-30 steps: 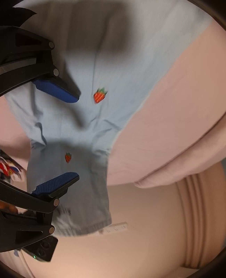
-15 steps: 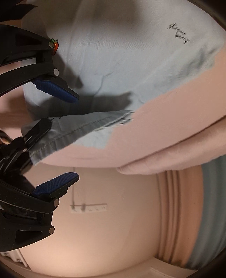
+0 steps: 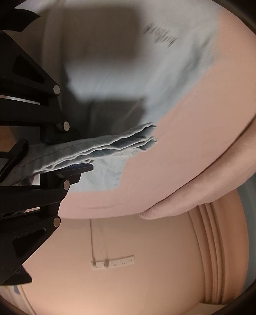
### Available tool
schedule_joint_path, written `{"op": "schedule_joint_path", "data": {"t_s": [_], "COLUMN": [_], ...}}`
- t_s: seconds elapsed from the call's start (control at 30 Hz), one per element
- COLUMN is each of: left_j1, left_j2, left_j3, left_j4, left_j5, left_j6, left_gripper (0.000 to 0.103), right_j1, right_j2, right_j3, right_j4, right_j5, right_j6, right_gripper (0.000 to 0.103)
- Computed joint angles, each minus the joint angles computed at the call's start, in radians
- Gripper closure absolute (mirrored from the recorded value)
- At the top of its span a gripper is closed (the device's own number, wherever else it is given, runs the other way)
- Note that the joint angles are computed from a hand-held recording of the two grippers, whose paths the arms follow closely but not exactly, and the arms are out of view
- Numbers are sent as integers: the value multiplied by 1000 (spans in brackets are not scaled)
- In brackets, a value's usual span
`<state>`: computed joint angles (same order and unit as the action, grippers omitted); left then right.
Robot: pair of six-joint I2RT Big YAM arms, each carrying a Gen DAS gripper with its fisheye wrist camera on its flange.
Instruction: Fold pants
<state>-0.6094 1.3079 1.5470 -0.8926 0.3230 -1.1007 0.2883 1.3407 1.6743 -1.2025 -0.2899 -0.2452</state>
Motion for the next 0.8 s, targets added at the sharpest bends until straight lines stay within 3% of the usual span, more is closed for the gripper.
{"op": "schedule_joint_path", "data": {"t_s": [0.1, 0.23, 0.37, 0.73, 0.8], "left_j1": [15, 36, 62, 25, 30], "left_j2": [-11, -57, -72, 11, 23], "left_j3": [-5, -61, -109, 33, 52], "left_j4": [-49, -62, -22, -14, -45], "left_j5": [-41, -54, -4, -16, -45], "left_j6": [33, 54, 38, 196, 221], "left_gripper": [89, 89, 89, 89, 89], "right_j1": [42, 89, 128, 109, 104], "right_j2": [0, 11, 19, 1, 4], "right_j3": [-10, -25, -33, -55, -38], "right_j4": [27, 41, 58, 130, 144], "right_j5": [19, 24, 22, 65, 67], "right_j6": [15, 56, 50, 33, 39], "right_gripper": [96, 95, 93, 93, 93]}}
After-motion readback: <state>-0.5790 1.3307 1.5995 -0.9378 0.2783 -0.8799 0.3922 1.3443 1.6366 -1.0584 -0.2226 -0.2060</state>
